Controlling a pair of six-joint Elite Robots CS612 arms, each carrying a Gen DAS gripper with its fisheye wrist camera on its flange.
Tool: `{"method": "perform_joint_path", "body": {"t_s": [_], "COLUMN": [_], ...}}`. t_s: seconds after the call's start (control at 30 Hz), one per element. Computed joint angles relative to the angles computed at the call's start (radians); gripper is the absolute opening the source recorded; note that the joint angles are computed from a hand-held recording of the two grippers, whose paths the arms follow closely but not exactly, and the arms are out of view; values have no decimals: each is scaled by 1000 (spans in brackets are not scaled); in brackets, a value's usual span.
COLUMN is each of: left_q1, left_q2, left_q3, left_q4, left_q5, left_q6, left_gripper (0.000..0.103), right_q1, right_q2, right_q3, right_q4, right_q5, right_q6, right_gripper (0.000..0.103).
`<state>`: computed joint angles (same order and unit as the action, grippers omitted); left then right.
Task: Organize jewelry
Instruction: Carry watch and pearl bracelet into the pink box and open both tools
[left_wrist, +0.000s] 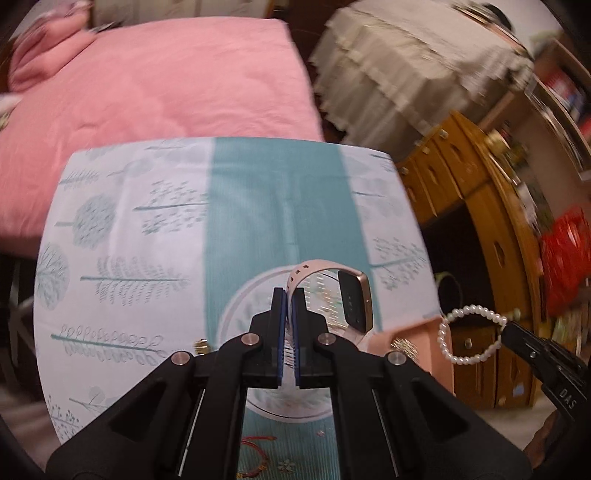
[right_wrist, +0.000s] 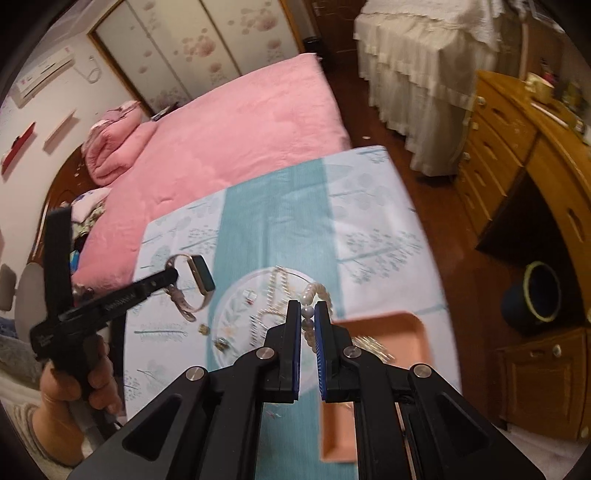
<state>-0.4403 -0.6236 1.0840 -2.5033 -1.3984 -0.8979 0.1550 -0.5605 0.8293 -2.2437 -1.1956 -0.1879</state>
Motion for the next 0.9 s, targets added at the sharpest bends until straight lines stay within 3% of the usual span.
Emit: {"method": "perform_joint_path", "body": {"t_s": [0.2, 0.4, 0.6, 0.9], "left_q1": [-36, -70, -101, -123], "left_q2": [34, 90, 158, 260], "left_q3": [-82, -183, -294, -457], "left_q4": [29, 87, 179, 385], "left_q5": [-41, -85, -117, -112], "left_q6": [131, 249, 349, 436], "left_gripper": [1, 1, 1, 2], "right_q1": [-33, -56, -67, -56], "right_q2": [-67, -101, -102, -75], "right_q3": [149, 265, 322, 324], "right_q4": [-38, -57, -61, -77], "right_q5": [-57, -79, -73, -150], "right_q6": [40, 78, 96, 122], "right_gripper": [7, 7, 7, 8]}}
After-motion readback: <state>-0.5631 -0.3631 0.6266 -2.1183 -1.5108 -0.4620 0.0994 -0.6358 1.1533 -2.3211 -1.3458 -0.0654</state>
